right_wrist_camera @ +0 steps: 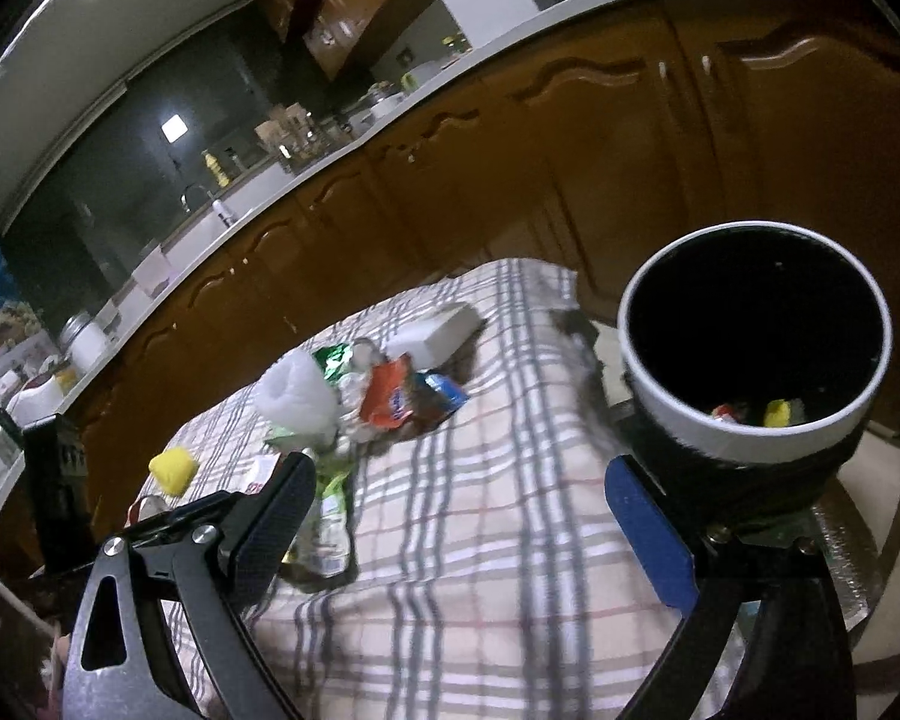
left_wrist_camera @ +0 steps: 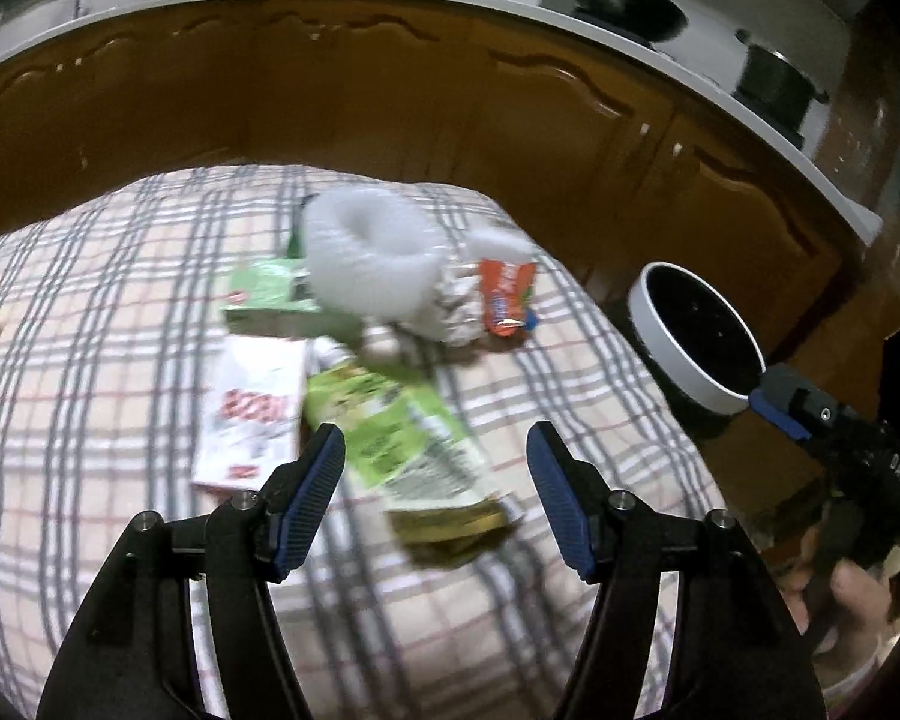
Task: Collect trash
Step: 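Move both tools back to the table toward the milk carton and pouch, then grasp the white milk carton with the left tool while the right tool grasps the green pouch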
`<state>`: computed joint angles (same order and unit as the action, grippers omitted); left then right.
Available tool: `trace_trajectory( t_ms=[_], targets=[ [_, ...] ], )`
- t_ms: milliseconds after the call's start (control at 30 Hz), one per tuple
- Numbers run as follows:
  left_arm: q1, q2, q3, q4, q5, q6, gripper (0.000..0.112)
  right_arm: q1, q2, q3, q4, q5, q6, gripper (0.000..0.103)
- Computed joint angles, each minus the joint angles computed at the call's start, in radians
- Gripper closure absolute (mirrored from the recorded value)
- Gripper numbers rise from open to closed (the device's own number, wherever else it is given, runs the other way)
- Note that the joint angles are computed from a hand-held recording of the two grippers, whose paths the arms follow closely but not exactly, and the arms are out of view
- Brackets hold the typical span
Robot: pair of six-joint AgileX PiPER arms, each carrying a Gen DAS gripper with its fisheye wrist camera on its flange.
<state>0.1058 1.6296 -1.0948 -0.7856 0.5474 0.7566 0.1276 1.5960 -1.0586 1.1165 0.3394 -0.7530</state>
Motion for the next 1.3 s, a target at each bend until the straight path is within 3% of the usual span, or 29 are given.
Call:
trace_trajectory(
  t_ms=[333, 400, 467, 567, 867, 1000, 1200, 1300],
  targets=[
    [0.114, -0.009, 0.018, -0.020, 0.014, 0.052, 0.048, 0.108, 0.037, -0.038, -0.010, 0.004, -0.002, 0.006],
    [0.131, 0.001, 0.010, -0.022, 0.021, 0.060, 0.048, 0.127, 0.046, -0.047, -0.033, -0.005, 0.016, 0.013],
    [0.137, 0.012, 0.000, 0.000, 0.018, 0.046, 0.048, 0.149, 0.063, -0.065, -0.078, -0.012, 0.064, 0.034],
    [0.147, 0.036, -0.023, 0.017, 0.033, 0.035, 0.048, 0.157, 0.124, -0.122, -0.076, 0.051, 0.079, 0.049],
    [0.140, 0.090, -0.072, 0.071, 0.060, 0.021, 0.044, 0.230, 0.340, -0.378, -0.311, 0.168, 0.288, 0.074],
    [0.132, 0.117, -0.092, 0.096, 0.051, 0.012, 0.042, 0.252, 0.434, -0.498, -0.404, 0.226, 0.371, 0.079],
    [0.111, 0.171, -0.130, 0.143, 0.031, -0.031, 0.042, 0.254, 0.455, -0.506, -0.407, 0.240, 0.354, 0.098],
    [0.093, 0.195, -0.142, 0.180, -0.001, -0.067, 0.042, 0.257, 0.406, -0.449, -0.433, 0.208, 0.353, 0.098]
  ],
)
